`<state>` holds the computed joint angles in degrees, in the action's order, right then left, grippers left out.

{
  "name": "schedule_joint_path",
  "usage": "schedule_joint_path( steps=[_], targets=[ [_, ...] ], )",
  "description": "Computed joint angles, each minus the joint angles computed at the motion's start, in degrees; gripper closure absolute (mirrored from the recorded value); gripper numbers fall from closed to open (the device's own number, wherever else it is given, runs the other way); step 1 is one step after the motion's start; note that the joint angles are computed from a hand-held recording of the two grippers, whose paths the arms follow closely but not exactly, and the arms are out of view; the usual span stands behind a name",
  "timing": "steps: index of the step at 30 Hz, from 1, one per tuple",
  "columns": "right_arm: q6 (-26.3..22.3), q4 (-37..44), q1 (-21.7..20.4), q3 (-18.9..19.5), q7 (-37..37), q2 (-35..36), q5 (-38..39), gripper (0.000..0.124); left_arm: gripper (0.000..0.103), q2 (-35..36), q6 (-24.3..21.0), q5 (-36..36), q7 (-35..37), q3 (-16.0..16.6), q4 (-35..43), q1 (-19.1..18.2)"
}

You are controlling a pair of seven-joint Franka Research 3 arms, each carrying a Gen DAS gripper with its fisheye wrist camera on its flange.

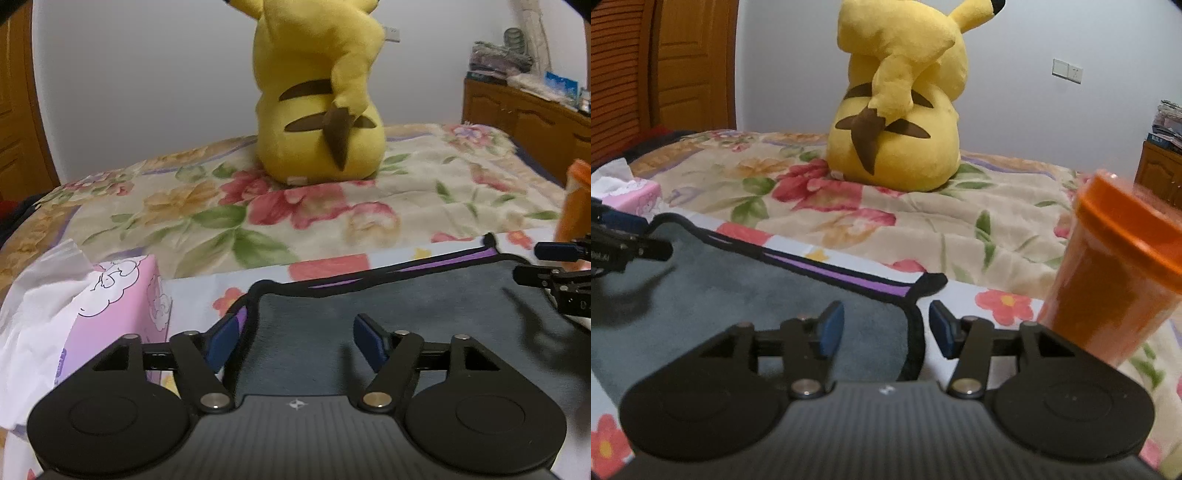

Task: Fold towel

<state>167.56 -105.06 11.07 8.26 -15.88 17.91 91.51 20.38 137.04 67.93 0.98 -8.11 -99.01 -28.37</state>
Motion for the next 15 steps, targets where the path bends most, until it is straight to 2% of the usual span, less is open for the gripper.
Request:
schedule_joint_path(
  steps=[7,9,13,15],
  targets=[
    [-2.8,-5.2,-0.5,-1.1,2.5,-6.2,-1.7,0.068,0.018,-1.9,-1.8,-2.1,2.6,-1.4,0.3,-0.9],
    [-3.3,-6.6,-0.3,-1.6,3.1,-7.9,-2.0,0.061,0.017,-2.5,-2.6,-2.8,3.4,-1.9,0.5,-1.2],
    [-3.8,-9.4,0.2,-2.7,4.4,-11.6,-2.6,0.056,0.012,-4.0,-5.0,-3.6,4.5,-2.9,0.8,-2.2],
    [-4.9,-11.2,0.3,-3.4,4.8,-13.9,-2.6,0.045,0.011,-4.7,-6.1,-4.0,4.8,-3.4,0.9,-2.6]
  ],
)
